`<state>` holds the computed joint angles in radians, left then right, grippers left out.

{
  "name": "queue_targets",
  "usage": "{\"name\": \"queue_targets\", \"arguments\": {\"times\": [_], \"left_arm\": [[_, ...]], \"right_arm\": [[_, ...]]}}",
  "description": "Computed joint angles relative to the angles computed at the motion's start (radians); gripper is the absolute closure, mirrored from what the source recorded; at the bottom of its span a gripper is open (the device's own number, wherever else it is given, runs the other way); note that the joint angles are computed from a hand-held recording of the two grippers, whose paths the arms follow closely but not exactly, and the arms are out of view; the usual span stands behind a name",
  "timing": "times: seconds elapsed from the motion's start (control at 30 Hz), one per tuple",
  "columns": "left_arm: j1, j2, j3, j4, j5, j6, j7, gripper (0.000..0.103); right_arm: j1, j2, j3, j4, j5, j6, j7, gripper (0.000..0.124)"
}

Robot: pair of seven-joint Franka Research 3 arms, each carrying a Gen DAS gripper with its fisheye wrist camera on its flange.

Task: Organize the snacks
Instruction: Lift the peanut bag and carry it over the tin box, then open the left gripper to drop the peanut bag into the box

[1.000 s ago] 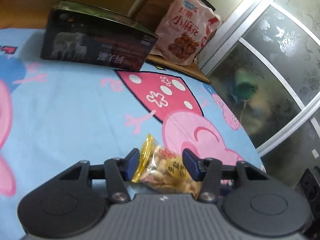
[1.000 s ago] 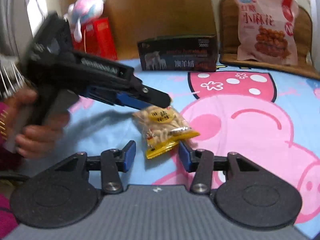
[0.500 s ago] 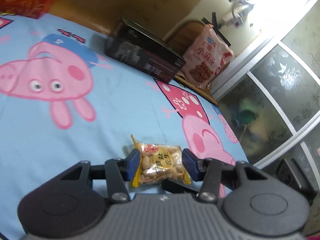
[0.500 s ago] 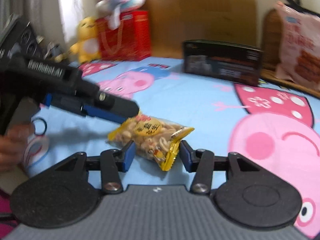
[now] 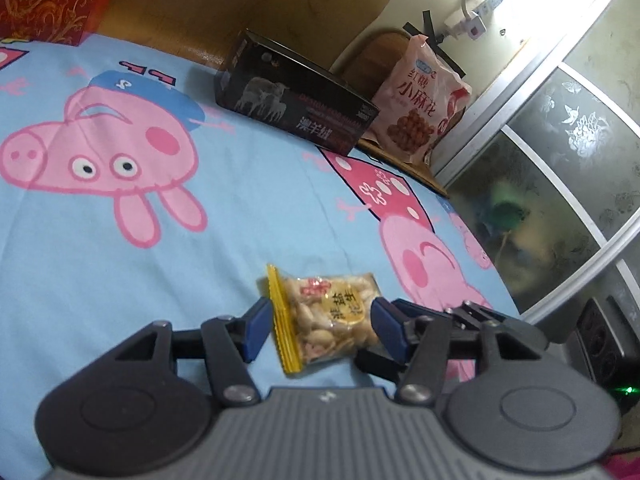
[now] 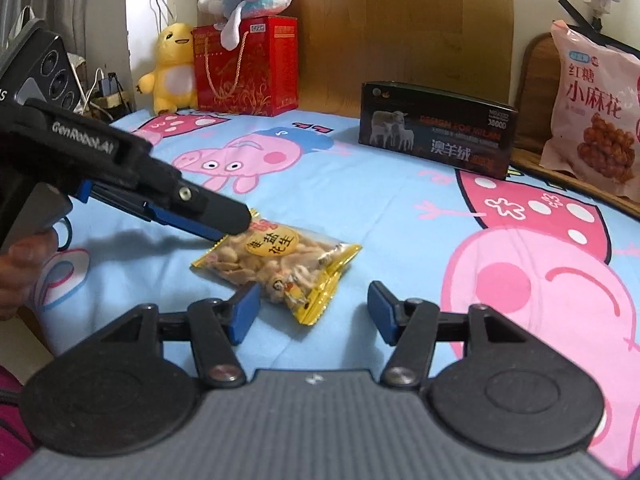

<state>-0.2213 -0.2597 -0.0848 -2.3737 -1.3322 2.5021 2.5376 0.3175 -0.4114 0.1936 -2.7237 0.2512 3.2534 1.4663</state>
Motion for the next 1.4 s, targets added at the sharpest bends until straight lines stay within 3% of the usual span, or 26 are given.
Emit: {"name": "queue_targets", "arguments": {"times": [0.07, 0.2, 0.27, 0.37, 0.47, 0.57, 0.73, 1.03, 1.2, 1.3, 1.4], "left_arm": [[-0.001, 0.000, 0.007, -0.003, -0.015, -0.029, 0.008, 0.049], [-0.008, -0.006, -0.008, -0.015, -0.044, 0.002, 0.031, 0.050], [-0.008, 0.005, -0.002, -0.006, -0.052, -0.030, 0.022, 0.055], [-0.011, 0.008, -0.023, -0.003, -0.056, 0.011, 0.026, 0.055], [-0.012, 0.017, -0.021, 0.010, -0.052, 0.001, 0.014, 0.055], [-0.011, 0.030, -0.019, 0.037, -0.052, -0.018, 0.019, 0.055], [-0.009, 0.072, -0.030, 0.113, -0.042, -0.016, 0.028, 0.055], [0.004, 0.245, -0.083, 0.376, 0.025, 0.046, 0.030, 0.055], [0.027, 0.405, -0.133, 0.592, 0.138, 0.102, -0.069, 0.055], [0.029, 0.527, -0.160, 0.748, 0.246, 0.145, -0.152, 0.055], [0.013, 0.649, -0.168, 0.897, 0.368, 0.185, -0.246, 0.055]], "right_arm": [[0.017, 0.011, -0.015, 0.004, -0.006, 0.010, -0.011, 0.063], [0.068, 0.025, -0.063, 0.008, 0.000, 0.026, -0.027, 0.065], [0.072, 0.024, -0.062, 0.003, 0.008, 0.039, -0.027, 0.069], [-0.042, 0.016, 0.066, -0.005, 0.012, 0.059, -0.020, 0.075], [-0.076, 0.009, 0.098, -0.011, 0.022, 0.073, -0.009, 0.081], [-0.073, 0.009, 0.083, -0.008, 0.033, 0.091, 0.001, 0.086], [-0.022, 0.045, -0.001, 0.018, 0.049, 0.140, 0.008, 0.086], [-0.091, 0.178, -0.011, 0.172, 0.079, 0.225, -0.097, 0.086], [-0.073, 0.313, -0.080, 0.326, 0.073, 0.272, -0.154, 0.086], [-0.066, 0.393, -0.152, 0.424, -0.052, 0.255, -0.045, 0.086], [-0.101, 0.479, -0.161, 0.532, -0.131, 0.226, 0.030, 0.085]]}}
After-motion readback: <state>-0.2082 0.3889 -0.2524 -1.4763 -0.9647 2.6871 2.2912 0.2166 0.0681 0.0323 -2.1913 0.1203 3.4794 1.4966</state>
